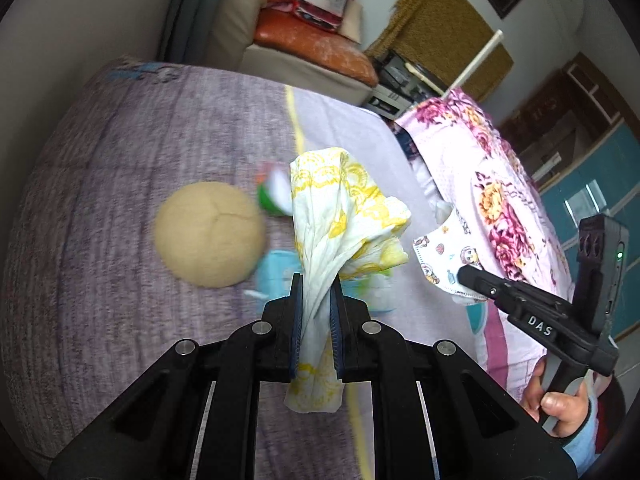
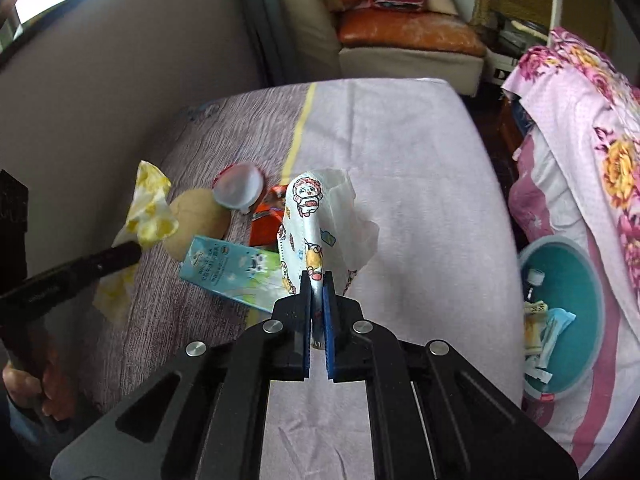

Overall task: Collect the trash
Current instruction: 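Carry the diaper and mask to the teal bin and open both tools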

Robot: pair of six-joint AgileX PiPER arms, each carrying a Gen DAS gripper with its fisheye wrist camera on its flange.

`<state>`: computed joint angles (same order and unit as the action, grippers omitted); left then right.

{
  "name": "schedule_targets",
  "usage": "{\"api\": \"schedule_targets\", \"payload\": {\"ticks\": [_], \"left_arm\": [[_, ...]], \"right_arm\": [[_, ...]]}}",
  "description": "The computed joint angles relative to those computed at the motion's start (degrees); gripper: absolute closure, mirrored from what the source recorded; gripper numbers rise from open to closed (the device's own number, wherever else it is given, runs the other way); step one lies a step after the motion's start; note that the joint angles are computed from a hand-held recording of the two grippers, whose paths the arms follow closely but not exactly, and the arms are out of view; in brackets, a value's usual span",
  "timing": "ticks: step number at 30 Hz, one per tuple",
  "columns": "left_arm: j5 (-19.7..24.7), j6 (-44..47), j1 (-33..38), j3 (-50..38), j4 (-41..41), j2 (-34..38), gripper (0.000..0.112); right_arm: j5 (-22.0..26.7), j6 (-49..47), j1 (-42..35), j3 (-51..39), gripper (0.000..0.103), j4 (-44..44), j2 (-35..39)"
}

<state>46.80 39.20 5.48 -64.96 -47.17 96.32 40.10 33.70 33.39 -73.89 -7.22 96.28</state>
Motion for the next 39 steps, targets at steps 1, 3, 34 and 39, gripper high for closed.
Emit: {"api": "schedule_targets", "payload": {"ticks": [1, 3, 34, 39], "left_arm": [[-0.82, -1.23, -2.28, -0.46, 0.62, -0.07, 0.099], [-1.69, -3.43, -6.08, -1.84, 1.80, 0.43, 0.099], [7.41, -40.13, -46.80, -53.95, 27.76, 35.90, 0.099], [11.16, -41.67, -47.60, -61.02, 28.61, 40.27, 0.064]], "right_arm": [[-0.29, 0.05, -0.64, 1.14, 0.098, 0.05, -1.33], [-0.89, 0.25, -2.79, 4.20, 0.098, -0.21, -4.76], [-3.70, -53.91, -57.00, 28.55, 0.098, 39.27, -20.00], [-3.45, -55.78, -59.28, 28.30, 0.098, 40.57, -18.30]]}}
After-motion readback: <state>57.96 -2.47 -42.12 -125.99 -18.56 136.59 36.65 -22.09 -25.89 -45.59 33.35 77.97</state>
